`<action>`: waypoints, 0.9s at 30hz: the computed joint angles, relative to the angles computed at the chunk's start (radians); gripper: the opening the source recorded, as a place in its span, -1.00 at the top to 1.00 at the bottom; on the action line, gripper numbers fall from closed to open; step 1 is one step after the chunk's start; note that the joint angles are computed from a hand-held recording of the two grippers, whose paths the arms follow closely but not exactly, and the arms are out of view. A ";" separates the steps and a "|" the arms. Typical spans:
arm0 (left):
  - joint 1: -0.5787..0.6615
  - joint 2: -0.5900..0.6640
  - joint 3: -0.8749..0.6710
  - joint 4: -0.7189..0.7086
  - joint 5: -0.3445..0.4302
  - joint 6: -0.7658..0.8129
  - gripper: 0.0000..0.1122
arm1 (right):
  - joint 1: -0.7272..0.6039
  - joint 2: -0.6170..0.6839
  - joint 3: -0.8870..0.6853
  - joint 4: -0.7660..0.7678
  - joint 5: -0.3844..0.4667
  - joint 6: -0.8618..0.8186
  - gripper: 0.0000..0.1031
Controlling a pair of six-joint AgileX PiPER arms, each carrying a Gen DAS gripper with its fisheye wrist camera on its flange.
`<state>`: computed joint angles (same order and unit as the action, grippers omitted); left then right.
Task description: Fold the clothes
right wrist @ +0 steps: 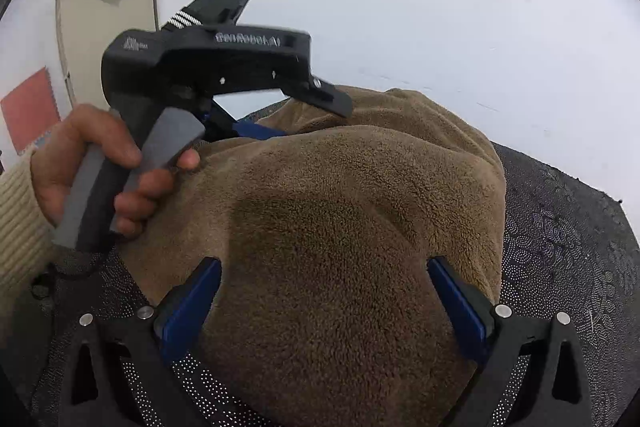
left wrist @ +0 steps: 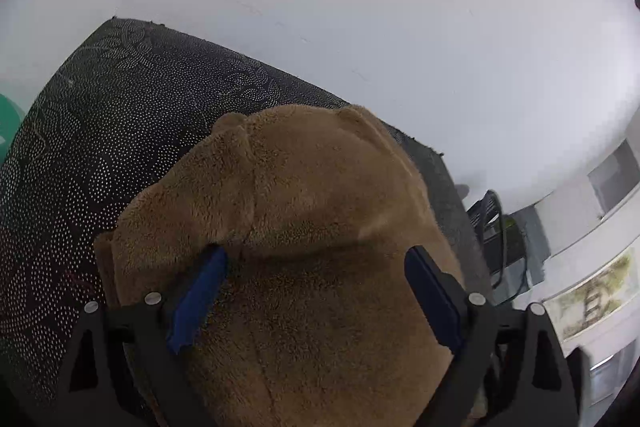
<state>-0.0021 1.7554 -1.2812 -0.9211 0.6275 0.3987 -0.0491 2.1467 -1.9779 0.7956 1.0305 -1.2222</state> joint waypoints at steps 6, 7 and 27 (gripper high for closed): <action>0.003 -0.088 0.054 0.015 0.007 -0.061 -0.65 | 0.006 -0.027 0.035 -0.002 -0.017 -0.001 -0.99; 0.026 -0.132 0.093 -0.034 0.017 -0.027 -0.65 | 0.004 -0.018 0.030 0.002 -0.017 -0.003 -0.99; 0.260 -0.171 0.317 -0.240 0.198 0.208 -0.66 | 0.001 0.040 -0.059 -0.006 0.012 0.011 -0.99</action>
<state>0.2575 1.5841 -0.9645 -1.1611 0.8255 0.6071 -0.0485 2.1868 -2.0371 0.7899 1.0421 -1.2108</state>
